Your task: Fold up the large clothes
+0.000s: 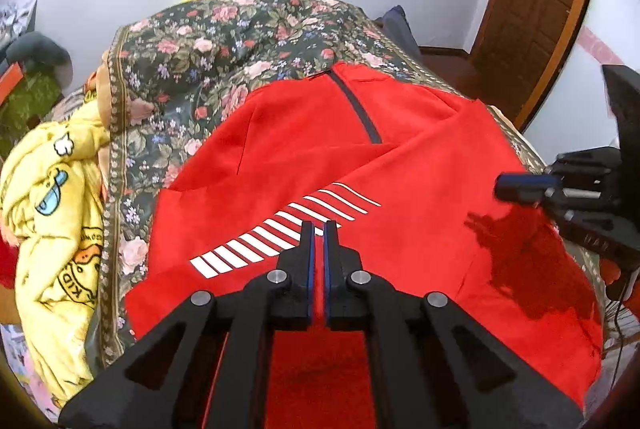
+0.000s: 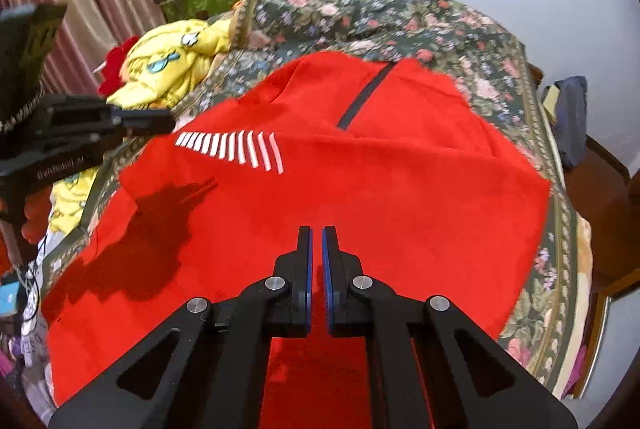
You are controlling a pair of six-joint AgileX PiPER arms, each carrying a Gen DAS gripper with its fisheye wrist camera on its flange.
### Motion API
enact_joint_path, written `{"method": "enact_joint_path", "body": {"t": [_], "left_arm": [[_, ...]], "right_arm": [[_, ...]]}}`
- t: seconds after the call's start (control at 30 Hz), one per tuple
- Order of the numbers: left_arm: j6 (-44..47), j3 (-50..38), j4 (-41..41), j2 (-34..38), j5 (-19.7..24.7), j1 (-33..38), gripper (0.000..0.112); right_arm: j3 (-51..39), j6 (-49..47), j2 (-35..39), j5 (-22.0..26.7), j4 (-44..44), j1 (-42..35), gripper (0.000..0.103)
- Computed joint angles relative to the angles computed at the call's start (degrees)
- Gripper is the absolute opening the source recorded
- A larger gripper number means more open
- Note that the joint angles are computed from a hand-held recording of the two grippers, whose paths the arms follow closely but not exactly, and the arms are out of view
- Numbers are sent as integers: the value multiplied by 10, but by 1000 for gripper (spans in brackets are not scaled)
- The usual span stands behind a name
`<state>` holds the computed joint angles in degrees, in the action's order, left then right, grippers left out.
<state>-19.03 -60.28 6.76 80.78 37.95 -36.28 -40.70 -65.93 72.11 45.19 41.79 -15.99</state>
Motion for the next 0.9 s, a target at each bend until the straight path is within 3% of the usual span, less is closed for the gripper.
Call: {"method": "enact_joint_path", "body": {"t": [0.07,0.13,0.2,0.23,0.27,0.37,0.47,0.57,0.7,0.83,0.9], "left_arm": [[13,-11,-15,12,-1,17,10],[21,-28,-21,30,-2,33,34],[14,-48,-11,54,-12,51,54],[7,-62,-3,70,-18,60,59],[11,-83,-4,92,-17,71,61],[74,-180,-58,178,18,105,62],[123,-282,-122,261,46,135,66],[94,-354,-129,323,36,151,72],[149,-465,-269,417,76,188,74],[100,-547,-250,487,95,182,75],[85,-614,-257,537,137,182,74]], "right_arm": [[-15,12,1,-6,0,-9,5],[-38,22,14,1,3,-22,9],[-67,30,37,7,7,-32,23],[-80,32,50,6,14,-37,38],[-91,36,61,2,20,-41,54],[-128,46,101,-11,36,-44,72],[-193,86,166,-22,18,-30,73],[-273,138,249,-23,-24,-8,73],[-398,267,365,-13,-124,26,73],[-523,316,460,56,-98,14,73],[-599,365,512,109,-94,10,73]]}}
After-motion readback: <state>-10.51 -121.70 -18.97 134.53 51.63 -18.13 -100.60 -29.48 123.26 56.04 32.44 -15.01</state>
